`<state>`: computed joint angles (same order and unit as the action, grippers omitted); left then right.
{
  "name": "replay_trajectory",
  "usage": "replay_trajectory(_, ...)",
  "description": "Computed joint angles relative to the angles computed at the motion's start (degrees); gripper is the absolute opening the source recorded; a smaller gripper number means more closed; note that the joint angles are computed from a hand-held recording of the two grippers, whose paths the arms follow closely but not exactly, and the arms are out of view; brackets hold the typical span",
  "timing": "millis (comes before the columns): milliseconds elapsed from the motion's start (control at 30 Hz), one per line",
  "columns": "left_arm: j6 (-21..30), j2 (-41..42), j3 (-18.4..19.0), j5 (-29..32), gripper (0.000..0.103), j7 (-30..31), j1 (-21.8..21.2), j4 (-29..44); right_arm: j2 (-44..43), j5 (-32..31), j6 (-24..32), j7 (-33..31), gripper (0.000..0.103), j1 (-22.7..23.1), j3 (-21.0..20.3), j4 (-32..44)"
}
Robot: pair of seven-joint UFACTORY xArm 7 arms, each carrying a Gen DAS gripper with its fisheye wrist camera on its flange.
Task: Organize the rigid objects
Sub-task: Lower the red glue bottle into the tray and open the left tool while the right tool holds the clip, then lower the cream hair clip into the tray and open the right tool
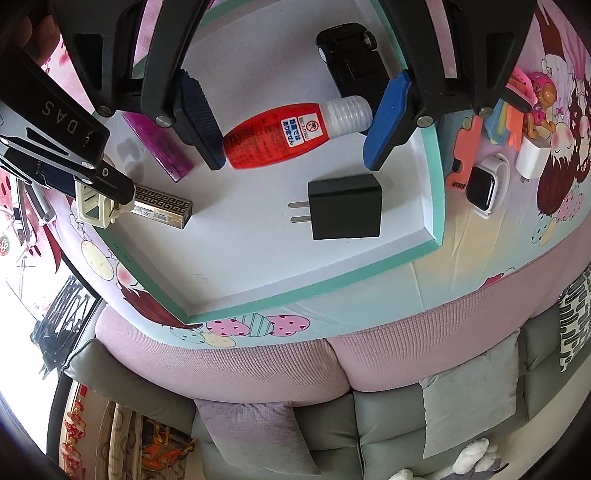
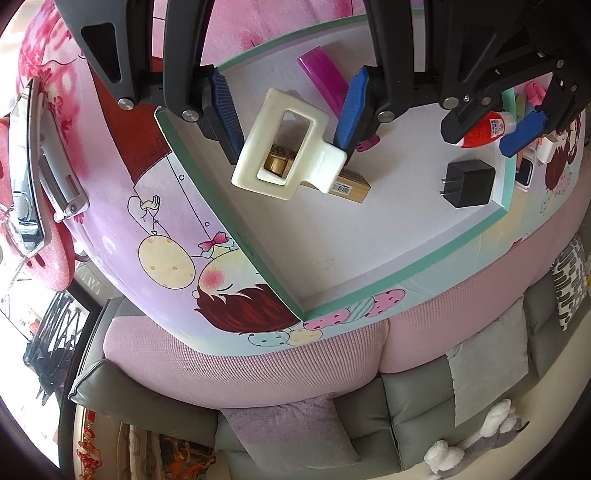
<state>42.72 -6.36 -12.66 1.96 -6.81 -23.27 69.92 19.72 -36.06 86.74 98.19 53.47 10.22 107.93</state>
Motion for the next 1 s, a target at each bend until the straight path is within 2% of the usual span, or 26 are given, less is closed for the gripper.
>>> replay_trajectory(100,0.0,-0.1,-0.4,2.7,0.078,-0.8,0.1,0.0,1.4,0.5,2.6,-0.8,0.055,0.3,-0.2,2.1)
replay_trajectory(233,0.3,-0.2,-0.8,5.7,0.078,-2.0,0.2,-0.1,2.1,1.4,5.3,-1.2,0.063,0.8,-0.8,3.3)
replay_trajectory(600,-1.2,-1.8,0.0,6.2,0.081,-4.4,1.5,-0.9,0.1,0.4,2.9,0.7,0.074,0.1,-0.2,0.4)
replay_trajectory(800,-2.0,-2.7,0.8,5.5,0.081,-6.7,2.9,-1.6,-0.1,-0.8,1.8,0.6,0.089,0.2,-0.1,0.1)
replay_trajectory(867,-2.5,-3.0,1.1,5.1,0.091,-7.9,3.6,-2.1,0.0,-1.4,1.2,0.6,0.103,0.3,-0.1,0.0)
replay_trajectory(900,-2.9,-3.3,1.1,5.4,0.102,-8.7,4.0,-2.4,0.2,-1.9,1.5,0.5,0.103,0.5,-0.1,0.4)
replay_trajectory(1000,-4.2,-4.0,1.1,7.0,0.103,-11.0,5.2,-3.3,0.9,-2.6,2.3,-0.3,0.103,1.0,-0.4,1.6)
